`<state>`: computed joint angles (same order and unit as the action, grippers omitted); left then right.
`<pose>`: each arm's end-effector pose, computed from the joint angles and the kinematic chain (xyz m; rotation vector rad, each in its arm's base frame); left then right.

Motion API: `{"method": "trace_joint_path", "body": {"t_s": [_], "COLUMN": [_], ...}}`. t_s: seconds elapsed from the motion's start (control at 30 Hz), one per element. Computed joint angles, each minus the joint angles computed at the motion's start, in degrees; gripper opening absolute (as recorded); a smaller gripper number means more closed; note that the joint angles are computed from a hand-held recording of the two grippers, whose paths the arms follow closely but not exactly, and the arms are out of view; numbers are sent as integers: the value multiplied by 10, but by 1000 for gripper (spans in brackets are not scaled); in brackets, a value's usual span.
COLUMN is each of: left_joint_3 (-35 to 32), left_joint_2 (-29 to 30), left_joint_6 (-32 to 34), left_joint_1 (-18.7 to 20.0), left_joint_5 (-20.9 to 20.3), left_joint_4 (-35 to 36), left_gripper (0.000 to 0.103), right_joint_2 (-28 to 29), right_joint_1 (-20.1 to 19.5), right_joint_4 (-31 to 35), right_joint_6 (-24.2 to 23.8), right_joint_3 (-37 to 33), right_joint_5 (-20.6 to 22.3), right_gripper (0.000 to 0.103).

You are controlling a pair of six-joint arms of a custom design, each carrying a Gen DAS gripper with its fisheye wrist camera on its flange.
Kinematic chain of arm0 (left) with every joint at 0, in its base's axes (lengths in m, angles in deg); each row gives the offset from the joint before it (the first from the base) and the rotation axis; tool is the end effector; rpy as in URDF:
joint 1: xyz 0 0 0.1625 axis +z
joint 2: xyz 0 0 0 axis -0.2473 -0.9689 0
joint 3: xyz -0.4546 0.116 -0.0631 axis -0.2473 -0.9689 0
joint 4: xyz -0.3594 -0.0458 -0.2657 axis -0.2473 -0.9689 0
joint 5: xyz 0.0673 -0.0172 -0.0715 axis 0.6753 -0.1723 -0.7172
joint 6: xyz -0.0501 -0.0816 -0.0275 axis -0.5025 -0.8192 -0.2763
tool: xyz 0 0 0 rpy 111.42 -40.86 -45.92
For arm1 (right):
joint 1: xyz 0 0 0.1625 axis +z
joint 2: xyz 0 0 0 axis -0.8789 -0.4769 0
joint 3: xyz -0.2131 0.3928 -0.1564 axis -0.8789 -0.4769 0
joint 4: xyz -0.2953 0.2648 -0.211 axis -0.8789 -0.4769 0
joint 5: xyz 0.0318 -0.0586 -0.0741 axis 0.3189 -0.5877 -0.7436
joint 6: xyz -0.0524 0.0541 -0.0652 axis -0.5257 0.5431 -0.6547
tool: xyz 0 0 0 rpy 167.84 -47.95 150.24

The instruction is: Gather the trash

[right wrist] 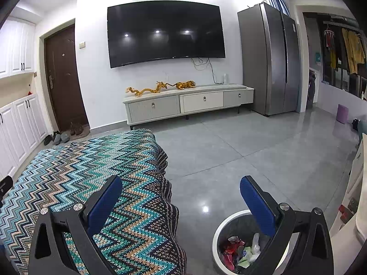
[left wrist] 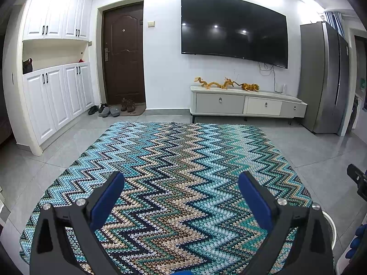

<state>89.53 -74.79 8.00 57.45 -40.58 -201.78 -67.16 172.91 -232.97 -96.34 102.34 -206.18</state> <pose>-0.2276 -0.5262 0.3176 0.2685 1.9355 -1.2999 0.2910 -0.5453 0.1847 0.4449 -2.1136 1.3245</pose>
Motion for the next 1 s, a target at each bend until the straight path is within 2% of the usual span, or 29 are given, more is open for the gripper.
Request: {"method": "trace_joint_path", "body": {"t_s": [1.0], "left_joint_3": [2], "left_joint_2": [-3], "left_joint_6": [-7], "left_joint_1": [1], "left_joint_5": [-4], "left_joint_4": [12], "left_gripper": [100], "right_joint_2": [-1], "right_joint_1": [-3], "right_joint_4": [-4], "right_joint_6": [-3], "right_joint_3": [5], "right_joint_5": [1], "right_gripper": [103]}}
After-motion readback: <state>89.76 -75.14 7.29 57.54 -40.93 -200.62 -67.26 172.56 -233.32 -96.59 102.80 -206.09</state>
